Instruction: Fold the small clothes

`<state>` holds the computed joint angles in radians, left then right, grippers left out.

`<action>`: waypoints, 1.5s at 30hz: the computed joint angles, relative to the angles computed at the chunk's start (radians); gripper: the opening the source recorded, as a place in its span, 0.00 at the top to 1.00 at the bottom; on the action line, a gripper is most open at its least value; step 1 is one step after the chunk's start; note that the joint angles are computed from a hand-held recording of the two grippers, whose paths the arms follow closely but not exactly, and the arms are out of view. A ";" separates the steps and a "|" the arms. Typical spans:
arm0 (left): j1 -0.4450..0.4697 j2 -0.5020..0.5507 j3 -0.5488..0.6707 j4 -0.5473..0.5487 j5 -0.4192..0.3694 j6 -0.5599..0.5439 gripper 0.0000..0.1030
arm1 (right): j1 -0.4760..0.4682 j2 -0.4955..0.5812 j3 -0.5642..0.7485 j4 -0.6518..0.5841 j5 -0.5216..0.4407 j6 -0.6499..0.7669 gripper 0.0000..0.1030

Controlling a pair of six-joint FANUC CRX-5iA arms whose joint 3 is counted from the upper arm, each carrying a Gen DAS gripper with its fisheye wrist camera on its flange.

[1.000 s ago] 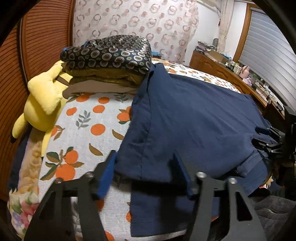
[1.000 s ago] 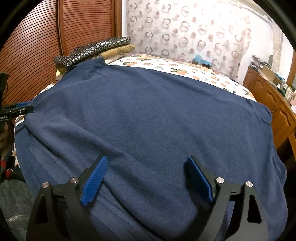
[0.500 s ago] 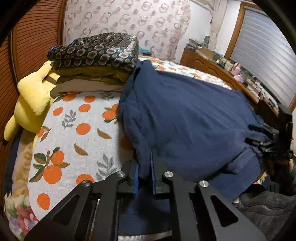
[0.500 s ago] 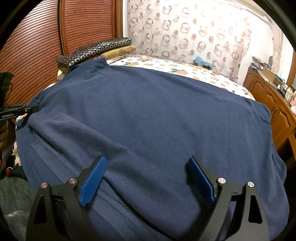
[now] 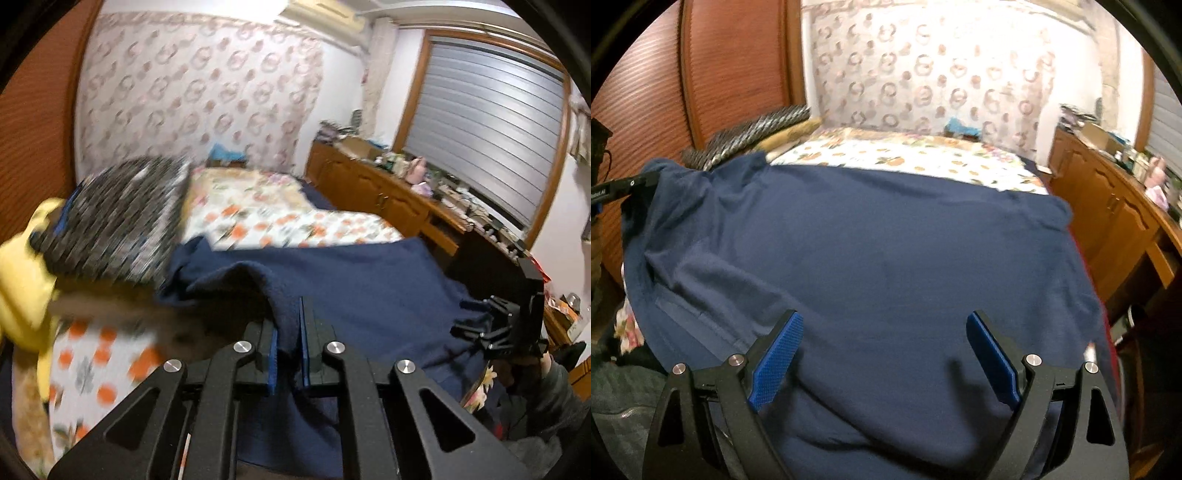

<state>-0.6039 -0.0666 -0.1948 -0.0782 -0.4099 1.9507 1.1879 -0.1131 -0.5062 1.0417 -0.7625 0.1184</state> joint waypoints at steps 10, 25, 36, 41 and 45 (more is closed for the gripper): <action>-0.057 0.188 0.186 0.296 0.052 -0.393 0.90 | 0.048 -0.094 -0.094 0.079 -0.111 -0.175 0.12; -0.136 0.374 0.442 0.456 -0.057 -0.604 0.77 | 0.141 -0.100 -0.118 0.140 -0.243 -0.326 0.12; -0.094 0.314 0.387 0.174 -0.133 -0.345 0.22 | 0.099 -0.095 -0.097 0.130 -0.199 -0.278 0.12; -0.059 0.282 0.316 0.085 -0.151 -0.230 0.22 | 0.053 -0.071 -0.070 0.147 -0.128 -0.230 0.12; -0.044 0.277 0.269 0.035 -0.163 -0.156 0.22 | 0.016 -0.027 -0.022 0.139 -0.060 -0.161 0.12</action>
<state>-0.6478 0.2099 0.0744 -0.0434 -0.5725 1.7948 1.2044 -0.1400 -0.5284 1.1803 -0.8222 -0.0422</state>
